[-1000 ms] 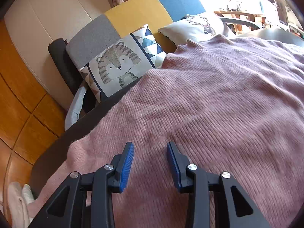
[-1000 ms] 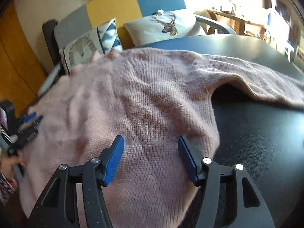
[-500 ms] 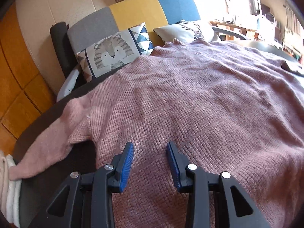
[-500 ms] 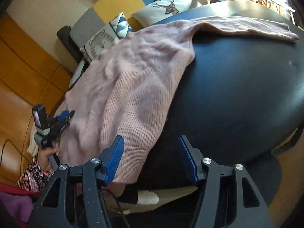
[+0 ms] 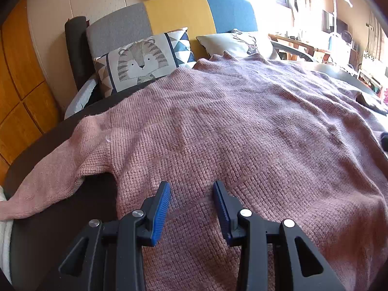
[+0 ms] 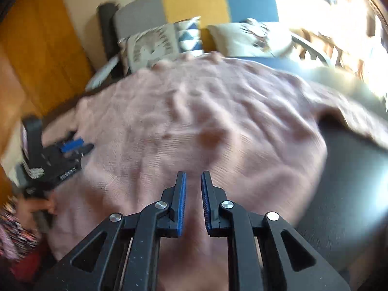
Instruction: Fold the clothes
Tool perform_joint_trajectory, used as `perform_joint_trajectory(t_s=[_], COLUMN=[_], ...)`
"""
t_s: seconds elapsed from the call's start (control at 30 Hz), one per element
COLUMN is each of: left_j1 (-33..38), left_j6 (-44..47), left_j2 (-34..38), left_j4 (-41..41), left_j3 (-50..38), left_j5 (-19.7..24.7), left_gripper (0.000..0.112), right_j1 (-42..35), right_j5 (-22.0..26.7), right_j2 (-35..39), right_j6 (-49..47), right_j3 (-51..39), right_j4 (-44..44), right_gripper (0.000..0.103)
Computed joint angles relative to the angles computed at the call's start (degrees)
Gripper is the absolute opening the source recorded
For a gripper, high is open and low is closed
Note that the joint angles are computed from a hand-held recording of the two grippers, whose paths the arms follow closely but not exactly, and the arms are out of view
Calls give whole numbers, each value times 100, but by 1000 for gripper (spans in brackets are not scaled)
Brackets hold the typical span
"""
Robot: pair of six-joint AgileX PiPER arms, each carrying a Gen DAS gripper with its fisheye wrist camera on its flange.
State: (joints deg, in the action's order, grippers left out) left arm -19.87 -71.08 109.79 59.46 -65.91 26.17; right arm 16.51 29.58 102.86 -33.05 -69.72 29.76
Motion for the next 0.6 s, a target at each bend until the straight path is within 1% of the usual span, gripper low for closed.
perform_joint_trajectory(t_s=[0.03, 0.07, 0.13, 0.17, 0.23, 0.3, 0.33, 0.37, 0.4, 0.47, 0.53, 0.6], left_j1=[13, 27, 56, 72, 161, 227, 231, 235, 216, 180, 146, 129], left_j6=[2, 5, 12, 17, 73, 127, 119, 106, 75, 28, -7, -19], left_j2=[-4, -9, -19, -25, -57, -79, -81, -83, -77, -62, -46, -37], left_j4=[-10, -20, -42, -55, -167, -271, -269, -263, -234, -182, -135, -113], left_j3=[7, 16, 33, 42, 89, 120, 124, 129, 123, 107, 88, 75], left_j5=[-28, -56, -113, -145, -310, -432, -445, -456, -430, -371, -308, -272], left_gripper=[38, 38, 38, 38, 38, 39, 39, 39, 39, 39, 39, 39], right_j1=[250, 334, 446, 428, 14, -723, -1171, -1665, -2158, -2791, -3098, -3246], right_j5=[22, 200, 509, 589, 525, 640, 717, 860, 1055, 1300, 1541, 1992], right_j2=[144, 219, 389, 367, -132, -664, -880, -1027, -1043, -880, -476, -10], right_j6=[85, 0, -465, -775, -1860, -2696, -2840, -2924, -2856, -2398, -1944, -1874], right_j3=[-101, -168, -242, -178, 383, 910, 1108, 1235, 1261, 1157, 921, 718], right_j4=[-173, -116, 276, 533, 1483, 2318, 2555, 2753, 2840, 2674, 2388, 2526], right_gripper=[15, 20, 27, 27, 27, 42, 56, 63, 63, 63, 63, 61])
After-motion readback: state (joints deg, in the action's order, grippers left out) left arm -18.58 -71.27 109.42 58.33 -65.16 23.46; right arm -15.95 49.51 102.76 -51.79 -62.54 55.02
